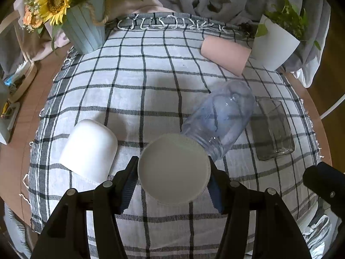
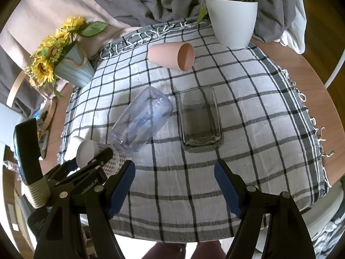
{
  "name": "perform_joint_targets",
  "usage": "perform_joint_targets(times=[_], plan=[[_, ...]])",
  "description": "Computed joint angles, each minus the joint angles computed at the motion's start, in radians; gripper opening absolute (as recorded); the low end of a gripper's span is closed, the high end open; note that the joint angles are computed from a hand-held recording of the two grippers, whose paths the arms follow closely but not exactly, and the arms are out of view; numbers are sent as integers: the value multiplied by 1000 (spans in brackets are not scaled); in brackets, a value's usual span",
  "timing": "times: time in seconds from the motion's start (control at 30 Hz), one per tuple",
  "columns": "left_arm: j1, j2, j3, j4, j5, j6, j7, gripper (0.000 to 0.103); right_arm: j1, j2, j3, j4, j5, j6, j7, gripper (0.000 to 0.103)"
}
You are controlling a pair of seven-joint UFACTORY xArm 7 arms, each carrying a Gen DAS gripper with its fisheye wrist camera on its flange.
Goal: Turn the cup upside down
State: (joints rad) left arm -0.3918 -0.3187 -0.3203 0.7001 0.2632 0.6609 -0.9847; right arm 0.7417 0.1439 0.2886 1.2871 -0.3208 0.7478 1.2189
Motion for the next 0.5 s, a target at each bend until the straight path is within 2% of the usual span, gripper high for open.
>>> perform_joint_targets(times=[0.07,0.3,0.5], plan=[[2,-7,-5,-6,9,2,-10,75,1,2,-1,5,-4,9,7,76],[11,-90,-35,-43,35,9,-71,88,8,-7,-7,4,-55,30,48,83],[28,-204,-116,-44,91,141,-191,98,12,-26,0,-3,-124,48,66,84]])
